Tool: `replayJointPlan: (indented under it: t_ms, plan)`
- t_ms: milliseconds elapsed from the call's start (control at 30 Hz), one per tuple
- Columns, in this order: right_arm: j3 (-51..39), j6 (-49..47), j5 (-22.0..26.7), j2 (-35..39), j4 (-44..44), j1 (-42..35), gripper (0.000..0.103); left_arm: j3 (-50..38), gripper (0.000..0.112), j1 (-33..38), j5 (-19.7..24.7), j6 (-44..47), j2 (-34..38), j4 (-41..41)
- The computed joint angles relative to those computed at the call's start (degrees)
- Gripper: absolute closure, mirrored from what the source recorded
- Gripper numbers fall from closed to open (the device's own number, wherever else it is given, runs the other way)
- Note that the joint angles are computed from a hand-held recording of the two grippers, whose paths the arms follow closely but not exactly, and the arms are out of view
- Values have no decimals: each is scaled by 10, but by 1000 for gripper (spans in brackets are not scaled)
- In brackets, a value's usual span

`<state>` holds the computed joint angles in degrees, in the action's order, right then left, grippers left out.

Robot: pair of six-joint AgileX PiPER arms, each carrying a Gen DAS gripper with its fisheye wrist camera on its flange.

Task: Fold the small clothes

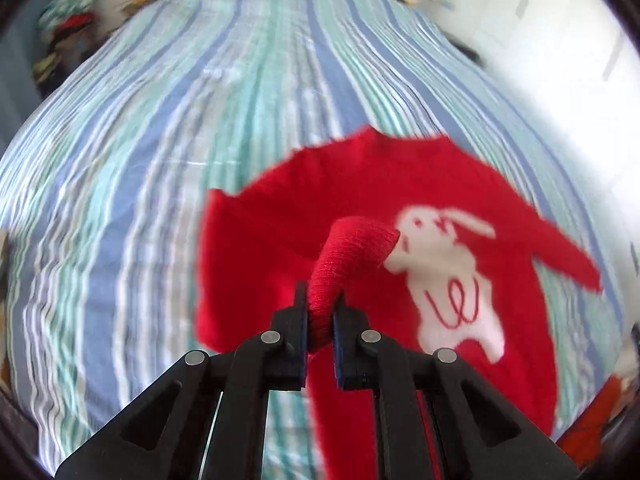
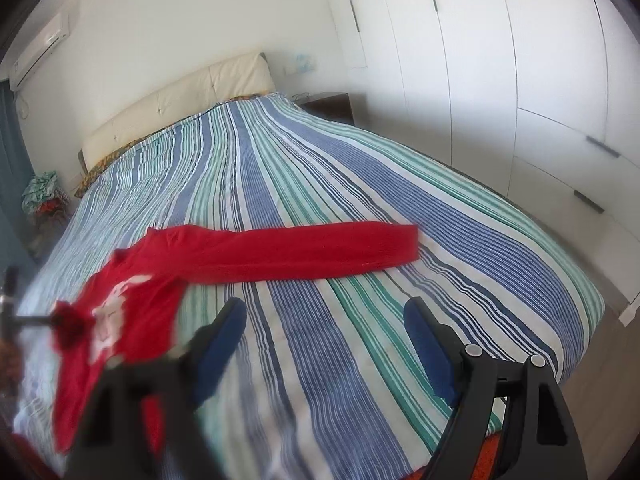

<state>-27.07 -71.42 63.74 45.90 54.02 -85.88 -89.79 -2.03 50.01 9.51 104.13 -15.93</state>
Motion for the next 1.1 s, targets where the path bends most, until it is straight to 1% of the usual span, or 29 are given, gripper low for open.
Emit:
replayJointPlan:
  t_ms: [33, 67, 133, 233, 300, 367, 400, 500, 567, 633, 667, 767, 833, 867, 900, 933, 967, 1033, 1100]
  plan:
    - [1, -7, 7, 2, 5, -12, 23, -12, 104, 54, 12, 3, -5, -26]
    - [1, -10, 11, 3, 9, -19, 23, -33, 104, 102, 22, -2, 3, -35]
    - [2, -3, 5, 1, 9, -14, 23, -66, 104, 176, 24, -32, 25, -5]
    - [3, 34, -34, -8, -8, 42, 23, -86, 104, 258, 21, -74, 63, 28]
    - [7, 61, -67, -18, -27, 91, 23, -66, 104, 293, 11, -81, 78, 23]
    - [10, 86, -96, -31, -47, 135, 23, -43, 105, 307, 2, -90, 87, 19]
    - [12, 94, -105, -37, -56, 149, 23, -19, 105, 306, -9, -92, 81, 19]
    - [16, 104, -124, -42, -69, 172, 23, 41, 105, 289, -33, -99, 67, 43]
    - [16, 106, -126, -37, -70, 171, 23, 59, 105, 273, -46, -118, 72, 84]
    - [15, 106, -127, -28, -70, 168, 23, 76, 105, 274, -61, -139, 76, 123]
    - [14, 106, -128, -24, -69, 167, 23, 78, 105, 276, -64, -154, 85, 132]
    - [13, 105, -125, -18, -69, 162, 23, 83, 106, 285, -71, -175, 102, 121]
    - [13, 94, -114, -21, -63, 146, 23, 88, 105, 276, -81, -190, 104, 143]
    - [13, 88, -109, -22, -59, 138, 23, 88, 99, 271, -80, -193, 105, 156]
    - [13, 83, -105, -22, -56, 131, 23, 90, 96, 268, -78, -198, 102, 169]
    - [13, 82, -103, -21, -55, 128, 23, 90, 83, 270, -75, -200, 99, 173]
    - [12, 81, -103, -18, -54, 126, 23, 90, 60, 275, -70, -208, 96, 178]
    - [10, 86, -105, -14, -56, 128, 23, 102, 38, 290, -64, -217, 80, 175]
    - [10, 91, -109, -14, -58, 132, 23, 129, 38, 304, -66, -200, 50, 152]
